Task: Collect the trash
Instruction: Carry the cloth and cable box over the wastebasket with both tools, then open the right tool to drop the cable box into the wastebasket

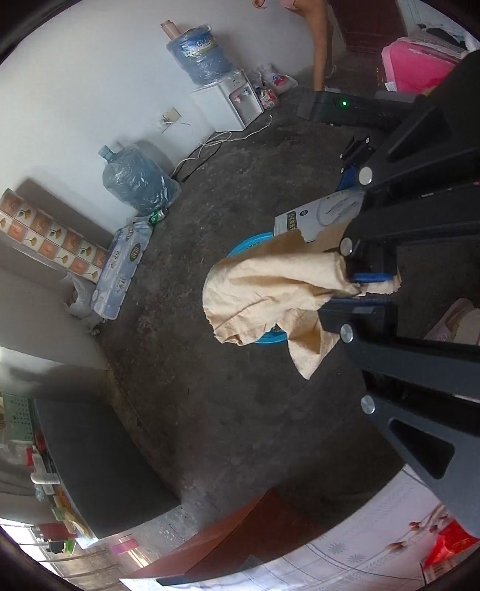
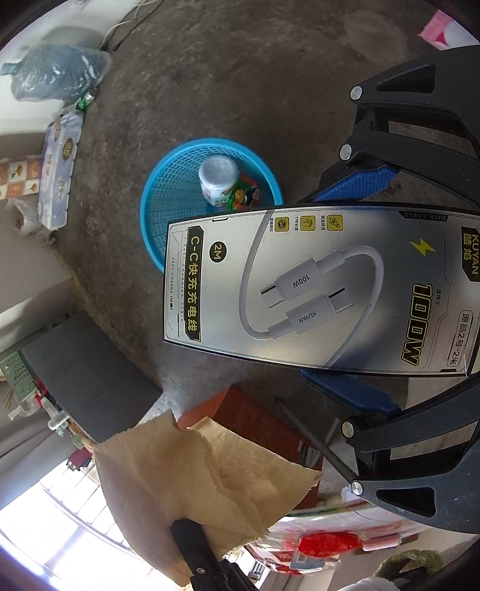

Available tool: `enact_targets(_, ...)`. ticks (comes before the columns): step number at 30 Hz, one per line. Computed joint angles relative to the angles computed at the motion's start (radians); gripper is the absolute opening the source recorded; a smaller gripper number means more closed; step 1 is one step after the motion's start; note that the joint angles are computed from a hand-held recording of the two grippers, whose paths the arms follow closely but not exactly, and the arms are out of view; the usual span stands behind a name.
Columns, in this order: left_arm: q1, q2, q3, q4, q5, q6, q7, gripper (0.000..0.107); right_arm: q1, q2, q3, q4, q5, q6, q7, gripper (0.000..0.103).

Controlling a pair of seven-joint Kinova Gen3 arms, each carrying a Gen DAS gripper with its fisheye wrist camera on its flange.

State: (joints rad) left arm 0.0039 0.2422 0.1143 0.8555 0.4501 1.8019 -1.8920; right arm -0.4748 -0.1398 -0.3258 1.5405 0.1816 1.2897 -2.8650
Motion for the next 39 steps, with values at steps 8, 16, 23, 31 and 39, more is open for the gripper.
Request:
enact_targets(8, 0.200, 0.272, 0.033, -0.218, -0.134, 0.007, 0.183, 0.012, 0.129, 0.103, 0.188, 0.078, -0.164, -0.161, 0.259, 0.079)
enact_targets(16, 0.230, 0.362, 0.042, -0.192, -0.135, -0.058, 0.332, 0.044, 0.269, 0.146, 0.269, 0.213, -0.316, -0.339, 0.382, 0.079)
enact_targets(23, 0.195, 0.312, 0.066, -0.146, -0.086, -0.091, 0.291, 0.044, 0.295, 0.113, 0.263, 0.230, -0.279, -0.352, 0.347, 0.079)
enact_targets(31, 0.110, 0.237, 0.084, -0.197, 0.004, -0.036, 0.244, 0.045, 0.277, 0.090, 0.238, 0.194, -0.228, -0.371, 0.355, 0.079)
enact_targets(39, -0.096, 0.125, 0.067, -0.338, 0.095, 0.157, 0.148, 0.048, 0.289, 0.272, 0.260, 0.095, -0.407, -0.408, 0.483, 0.079)
